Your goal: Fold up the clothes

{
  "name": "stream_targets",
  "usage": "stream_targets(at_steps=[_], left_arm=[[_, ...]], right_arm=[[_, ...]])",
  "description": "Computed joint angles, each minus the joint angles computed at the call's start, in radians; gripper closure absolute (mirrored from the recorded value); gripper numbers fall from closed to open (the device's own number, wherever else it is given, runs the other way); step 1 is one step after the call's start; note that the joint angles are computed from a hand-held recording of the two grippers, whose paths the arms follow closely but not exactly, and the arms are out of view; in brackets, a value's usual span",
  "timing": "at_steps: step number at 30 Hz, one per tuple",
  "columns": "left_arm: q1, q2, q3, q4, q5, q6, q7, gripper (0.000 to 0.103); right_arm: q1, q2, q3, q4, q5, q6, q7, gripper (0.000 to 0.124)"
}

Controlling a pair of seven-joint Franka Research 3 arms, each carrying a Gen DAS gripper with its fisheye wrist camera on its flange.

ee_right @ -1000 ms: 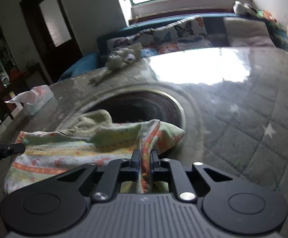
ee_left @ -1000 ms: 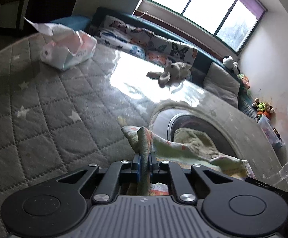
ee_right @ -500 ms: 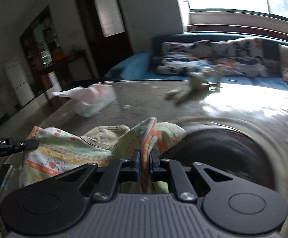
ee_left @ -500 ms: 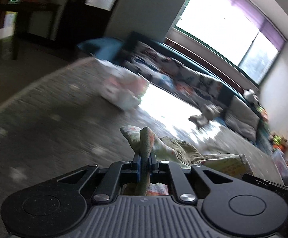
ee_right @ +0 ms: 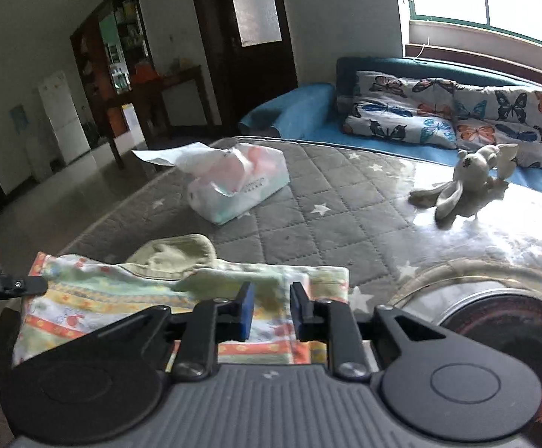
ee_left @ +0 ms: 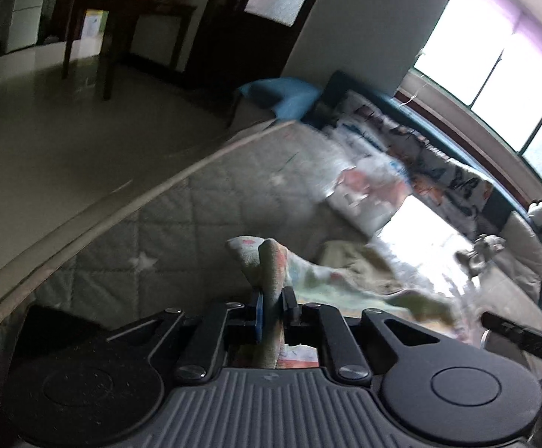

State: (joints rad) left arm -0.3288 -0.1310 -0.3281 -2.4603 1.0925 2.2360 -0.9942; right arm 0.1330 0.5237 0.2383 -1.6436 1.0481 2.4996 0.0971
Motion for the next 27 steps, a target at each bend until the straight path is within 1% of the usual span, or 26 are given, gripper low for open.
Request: stream_targets(at_steps=[2,4,7,10,12,15,18,21,23,26,27], left_arm=[[0.0,-0.004,0.001,-0.009,-0.008,-0.003,-0.004,0.09],[0.0,-0.011,0.0,-0.015,-0.01,-0.006,-0.005,0.09],[0.004,-0.013,0.0,-0.014,-0.004,-0.011,0.003,0.083],[0.008,-0.012,0.004,-0.011,0.003,-0.004,0.015,0.075],[0.014,-0.002,0.01,-0.003,0.004,0.014,0.035,0.065],[0.022,0.02,0.02,0.015,0.01,0.043,0.072,0.06],[0.03,0.054,0.031,0.048,0.021,0.073,0.118,0.053],[0.034,0.097,0.044,0.09,0.041,0.098,0.161,0.048],[0.036,0.129,0.055,0.12,0.041,0.113,0.196,0.046],[0.034,0.175,0.071,0.16,0.026,0.129,0.247,0.043],[0.032,0.188,0.076,0.172,0.019,0.128,0.263,0.043]], right_arm=[[0.01,0.001,-0.003,0.0,-0.012,0.034,-0.016,0.103],[0.015,0.013,-0.008,0.015,-0.045,0.015,0.001,0.103],[0.028,0.034,-0.005,0.03,-0.079,0.025,0.005,0.103],[0.048,0.072,-0.002,0.061,-0.12,0.045,0.037,0.103],[0.062,0.102,-0.003,0.089,-0.153,0.056,0.074,0.103],[0.074,0.144,-0.007,0.135,-0.206,0.064,0.153,0.102],[0.057,0.153,0.01,0.151,-0.229,0.049,0.176,0.102],[0.039,0.132,0.023,0.136,-0.247,0.026,0.152,0.093],[0.03,0.115,0.023,0.127,-0.264,-0.017,0.133,0.092],[0.027,0.09,0.005,0.118,-0.308,-0.101,0.105,0.092],[0.027,0.079,-0.001,0.106,-0.319,-0.114,0.089,0.092]])
